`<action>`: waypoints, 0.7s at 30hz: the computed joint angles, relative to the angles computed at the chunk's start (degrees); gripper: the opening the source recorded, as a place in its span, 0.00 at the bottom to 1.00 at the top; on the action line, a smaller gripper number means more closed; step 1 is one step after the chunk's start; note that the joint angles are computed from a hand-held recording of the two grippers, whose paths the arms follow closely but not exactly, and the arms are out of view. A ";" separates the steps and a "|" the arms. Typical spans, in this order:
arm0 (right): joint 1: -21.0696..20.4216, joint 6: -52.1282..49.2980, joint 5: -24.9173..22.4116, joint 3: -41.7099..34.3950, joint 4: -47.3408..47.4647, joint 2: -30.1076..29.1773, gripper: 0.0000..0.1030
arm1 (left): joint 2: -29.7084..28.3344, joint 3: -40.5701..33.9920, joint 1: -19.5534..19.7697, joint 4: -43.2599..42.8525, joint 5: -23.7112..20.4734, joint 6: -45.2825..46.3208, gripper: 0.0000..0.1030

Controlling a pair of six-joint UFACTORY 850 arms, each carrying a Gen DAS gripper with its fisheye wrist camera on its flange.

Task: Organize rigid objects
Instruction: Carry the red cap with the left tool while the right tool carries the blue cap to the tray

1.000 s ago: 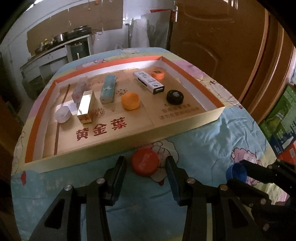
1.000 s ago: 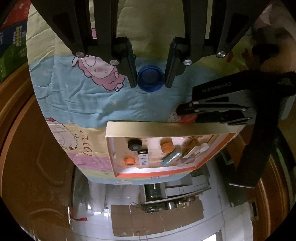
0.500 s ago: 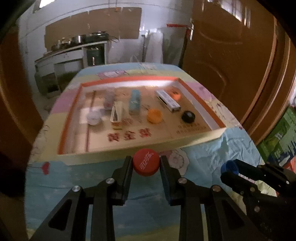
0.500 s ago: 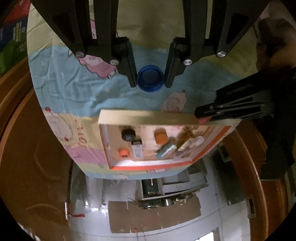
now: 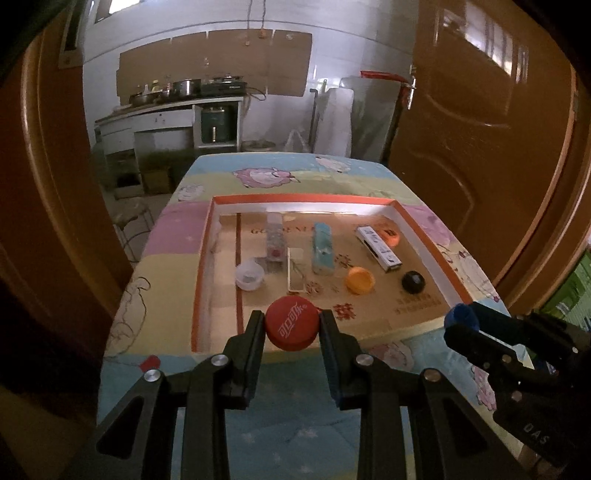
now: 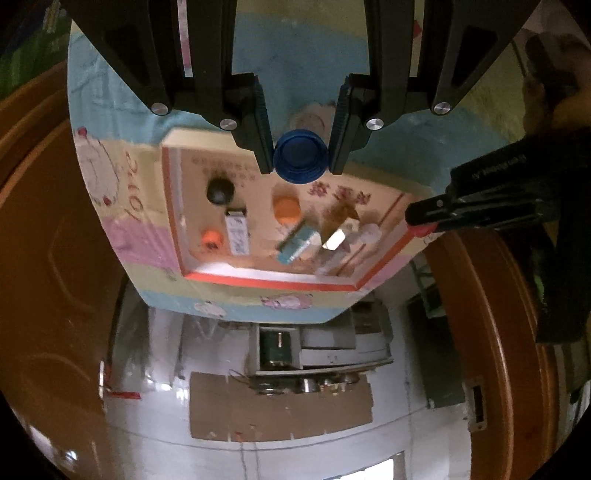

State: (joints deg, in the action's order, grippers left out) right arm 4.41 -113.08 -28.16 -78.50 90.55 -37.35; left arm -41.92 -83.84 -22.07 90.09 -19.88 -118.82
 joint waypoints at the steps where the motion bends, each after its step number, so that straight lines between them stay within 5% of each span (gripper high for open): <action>1: 0.22 0.24 0.03 -0.43 -0.34 -0.25 0.30 | -0.13 -0.21 0.31 -0.45 0.12 0.55 0.29; 21: 5.21 15.85 0.22 -15.52 -16.51 -10.71 0.30 | -5.39 -6.24 5.37 -12.09 3.45 11.22 0.29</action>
